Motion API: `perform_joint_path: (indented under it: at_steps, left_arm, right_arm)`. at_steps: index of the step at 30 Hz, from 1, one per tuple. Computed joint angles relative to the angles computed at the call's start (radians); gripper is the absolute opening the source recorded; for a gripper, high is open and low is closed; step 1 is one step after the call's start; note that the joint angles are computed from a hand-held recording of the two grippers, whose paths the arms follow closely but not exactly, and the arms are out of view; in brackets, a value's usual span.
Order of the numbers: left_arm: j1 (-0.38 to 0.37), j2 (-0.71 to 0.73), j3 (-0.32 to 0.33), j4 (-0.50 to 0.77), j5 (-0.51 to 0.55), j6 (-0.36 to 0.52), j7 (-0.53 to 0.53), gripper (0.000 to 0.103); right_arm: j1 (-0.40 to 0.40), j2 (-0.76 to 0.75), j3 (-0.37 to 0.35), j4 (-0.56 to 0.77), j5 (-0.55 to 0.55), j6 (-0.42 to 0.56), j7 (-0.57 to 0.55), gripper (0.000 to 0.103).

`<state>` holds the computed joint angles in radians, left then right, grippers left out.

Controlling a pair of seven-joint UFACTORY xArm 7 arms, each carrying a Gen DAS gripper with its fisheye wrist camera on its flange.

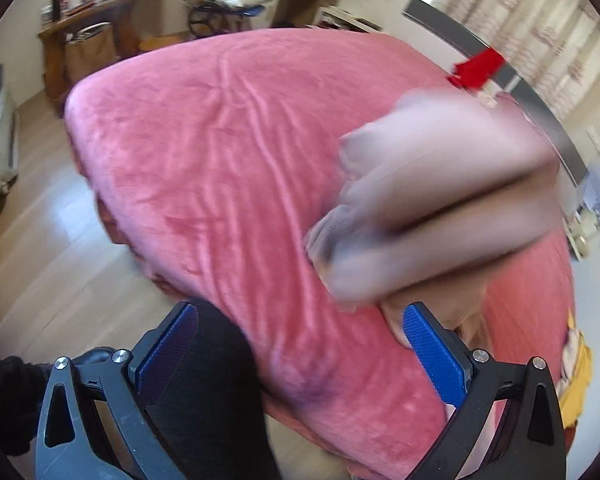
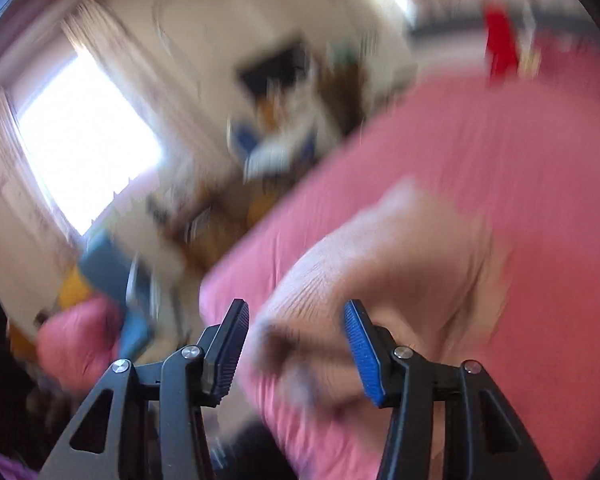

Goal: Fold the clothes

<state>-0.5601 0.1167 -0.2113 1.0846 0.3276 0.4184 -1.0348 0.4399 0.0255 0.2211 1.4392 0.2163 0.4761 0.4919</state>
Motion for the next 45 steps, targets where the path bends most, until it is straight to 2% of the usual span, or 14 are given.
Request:
perform_joint_path:
  at_steps: [4,6,8,11,14,16,21,26,29,31,33,35,39,45]
  left_arm:
    - [0.015,-0.014,0.011,-0.048,0.021,0.006,-0.012,0.103]
    - [0.02,0.0,0.006,-0.056,0.005,0.003,0.003,0.103]
    - [0.02,0.027,-0.001,-0.05,-0.026,0.006,0.027,0.103]
    - [0.004,0.065,-0.007,-0.03,-0.054,0.002,0.062,0.103]
    - [-0.035,0.099,0.002,0.012,-0.015,0.024,0.069,0.103]
    - [-0.062,0.119,0.008,0.046,0.017,0.046,0.077,0.103]
    - [-0.107,0.13,0.021,0.091,0.082,0.078,0.101,0.103]
    - [-0.122,0.13,0.023,0.093,0.108,0.11,0.077,0.103]
    - [-0.118,0.133,0.012,0.088,0.073,0.125,0.073,0.103]
    - [-0.115,0.143,0.002,0.089,0.041,0.124,0.081,0.103]
    - [-0.129,0.151,0.002,0.105,0.041,0.144,0.077,0.103]
    - [-0.137,0.156,-0.003,0.117,0.039,0.152,0.092,0.103]
    - [-0.172,0.14,0.012,0.128,0.117,0.168,0.076,0.103]
    - [-0.176,0.128,0.011,0.142,0.185,0.182,0.064,0.103]
  right_arm:
    - [-0.124,-0.074,0.237,-0.38,0.375,-0.34,-0.065,0.052]
    - [-0.105,-0.165,0.262,-0.589,0.433,-0.422,0.064,0.052]
    - [-0.225,-0.269,0.35,-0.703,0.337,-0.348,0.251,0.052]
    - [-0.383,-0.529,0.436,-0.81,0.024,-0.039,0.519,0.054]
    - [-0.207,-0.525,0.232,-0.749,-0.267,0.217,0.62,0.058]
    - [-0.126,-0.482,0.151,-0.735,-0.331,0.264,0.612,0.058]
    - [-0.122,-0.318,0.142,-0.673,-0.379,0.253,0.584,0.062]
    - [-0.102,-0.15,0.196,-0.565,-0.718,0.392,0.758,0.103]
    - [-0.044,-0.217,0.097,-0.671,-0.684,0.243,0.757,0.092]
    - [0.027,-0.258,0.005,-0.723,-0.641,0.164,0.717,0.067]
    - [0.069,-0.291,-0.042,-0.75,-0.595,0.116,0.653,0.012]
    - [0.13,-0.314,-0.099,-0.759,-0.579,0.109,0.613,0.01]
    - [-0.026,-0.404,0.077,-0.72,-0.634,0.273,0.571,0.01]
    - [-0.014,-0.767,-0.023,-0.732,-0.875,0.706,0.584,0.01]
